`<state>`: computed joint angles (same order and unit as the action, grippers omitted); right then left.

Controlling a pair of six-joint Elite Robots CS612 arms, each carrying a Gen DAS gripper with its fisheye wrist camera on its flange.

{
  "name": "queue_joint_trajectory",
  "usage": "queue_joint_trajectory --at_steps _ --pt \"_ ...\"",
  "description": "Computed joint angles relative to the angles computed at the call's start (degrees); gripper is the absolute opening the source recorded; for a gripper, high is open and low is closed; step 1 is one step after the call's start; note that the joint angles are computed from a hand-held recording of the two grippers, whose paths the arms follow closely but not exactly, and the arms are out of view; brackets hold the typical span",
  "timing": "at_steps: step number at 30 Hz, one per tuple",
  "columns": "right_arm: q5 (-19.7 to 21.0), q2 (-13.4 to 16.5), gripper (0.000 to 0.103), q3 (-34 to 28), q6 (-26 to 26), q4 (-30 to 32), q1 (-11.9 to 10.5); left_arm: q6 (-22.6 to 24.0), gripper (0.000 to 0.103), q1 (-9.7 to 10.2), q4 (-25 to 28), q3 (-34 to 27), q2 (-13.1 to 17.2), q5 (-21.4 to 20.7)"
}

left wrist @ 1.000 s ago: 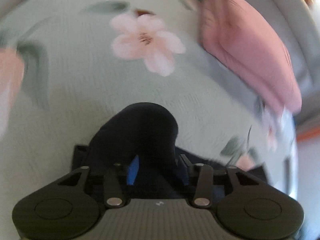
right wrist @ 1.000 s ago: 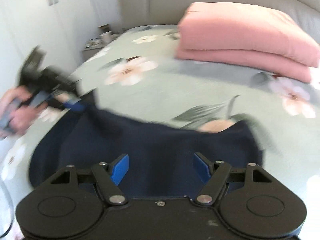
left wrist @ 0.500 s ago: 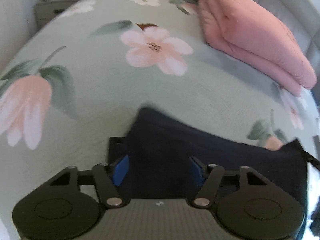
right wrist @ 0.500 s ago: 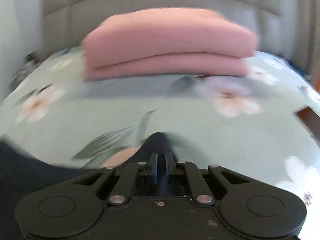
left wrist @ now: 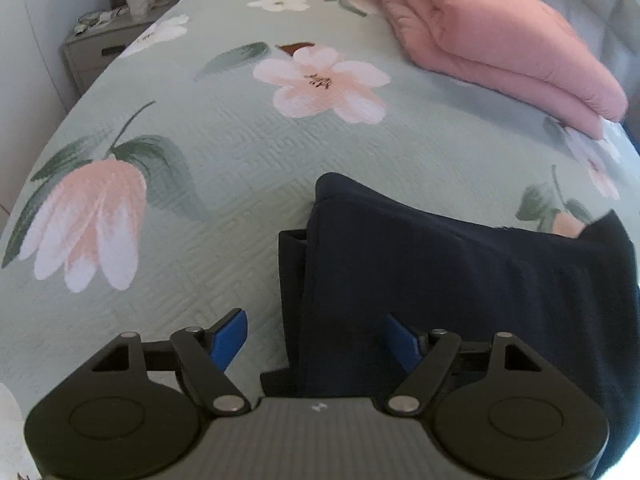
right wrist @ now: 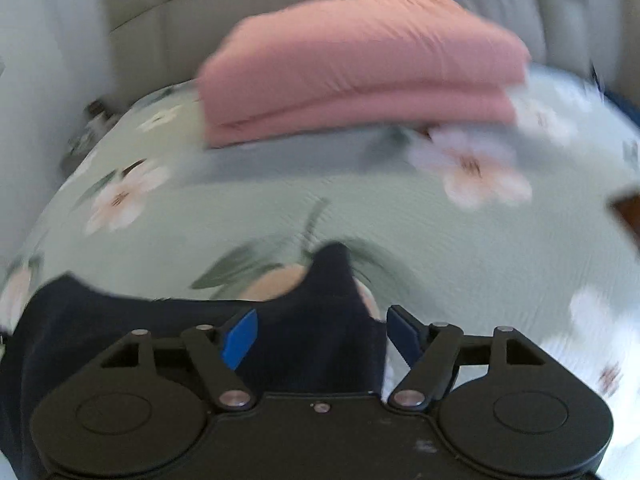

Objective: Fold large clothes

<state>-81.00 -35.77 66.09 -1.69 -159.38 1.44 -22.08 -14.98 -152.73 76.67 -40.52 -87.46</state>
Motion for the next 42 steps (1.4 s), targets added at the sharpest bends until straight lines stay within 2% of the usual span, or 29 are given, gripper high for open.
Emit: queue_joint_trajectory --at_steps 1,3,5,7,9,13,14,15,17,20,22,24,26,28,29,31,33,34,36,38,39,40,42 --pt "-0.46 -0.68 0.095 0.7 -1.49 -1.3 0.54 0.22 0.082 0.13 -1.29 0.91 -0.49 -1.02" --pt "2.42 -1.91 0.097 1.23 -4.6 -0.3 1.25 0.45 0.083 0.56 -3.07 2.36 -1.23 -3.87" --pt "6.13 -2.84 0.098 1.09 -9.64 5.37 2.02 0.29 0.085 1.07 -4.6 3.62 -1.74 -7.28" --pt "7.0 -3.5 0.098 1.07 -14.9 11.25 3.23 -0.31 0.086 1.36 -6.46 4.74 -1.95 -9.26" --pt "3.56 -3.88 0.098 1.4 -18.9 15.49 4.93 -0.98 0.086 1.69 -8.0 5.61 -1.93 -10.53" --pt "-9.15 -1.25 0.103 0.71 -23.35 18.71 7.65 -4.27 0.087 2.82 -9.55 6.4 -1.29 -15.24" --pt "-10.94 -0.75 0.103 1.17 -22.58 18.1 8.0 -4.92 0.087 3.09 -9.42 6.4 -1.0 -16.53" --pt "-10.57 -0.48 0.103 2.21 -20.31 16.57 7.87 -5.1 0.087 3.19 -8.94 6.39 -0.87 -16.83" --pt "-7.09 -0.28 0.103 2.8 -15.78 15.54 6.83 -4.18 0.087 3.11 -8.36 6.58 -0.69 -15.96" --pt "-4.86 -0.5 0.103 -0.32 -14.22 23.56 6.06 -2.46 0.087 3.24 -8.66 6.84 -0.27 -16.49" --pt "-3.59 -1.51 0.102 -0.16 -13.57 23.4 5.81 -3.74 0.092 3.98 -11.27 6.72 0.82 -21.36" --pt "-1.29 -2.78 0.103 1.91 -15.76 18.82 5.61 -5.8 0.096 4.34 -12.28 5.99 2.06 -25.1" --pt "-1.26 -2.58 0.103 1.38 -19.21 20.77 5.95 -6.31 0.099 4.08 -12.46 5.44 2.8 -25.04" --pt "-5.76 -1.26 0.103 0.16 -21.25 23.52 6.88 -5.97 0.103 3.8 -13.31 5.27 3.26 -24.96" --pt "-5.39 -0.86 0.103 0.84 -20.51 21.92 6.76 -5.85 0.103 3.59 -13.73 5.27 3.38 -24.58" --pt "-2.12 -0.33 0.103 2.19 -17.35 18.15 5.86 -5.49 0.103 3.36 -14.34 5.31 3.45 -24.08" --pt "1.37 -0.07 0.103 2.02 -16.85 18.45 4.93 -6.49 0.096 3.12 -15.47 5.52 3.37 -23.16" --pt "2.24 -0.18 0.103 2.18 -17.07 18.6 4.72 -7.78 0.09 2.91 -15.89 5.64 3.31 -22.17" --pt "2.42 -0.32 0.103 2.58 -17.42 17.89 4.72 -9.27 0.089 2.72 -16.0 5.63 3.22 -22.21" --pt "2.34 -0.45 0.103 3.21 -17.7 16.48 4.73 -8.37 0.095 2.56 -16.13 5.29 3.52 -23.43" --pt "2.81 1.1 0.103 1.73 -17.64 16.11 4.37 -7.31 0.097 2.29 -15.36 4.89 3.64 -22.93" --pt "3.25 1.32 0.103 1.61 -17.34 15.68 4.38 -6.24 0.099 1.93 -14.43 4.56 3.67 -22.09" --pt "4.11 1.36 0.103 1.92 -17.08 14.68 4.26 -3.84 0.094 0.83 -12.39 4.15 3.35 -18.29"
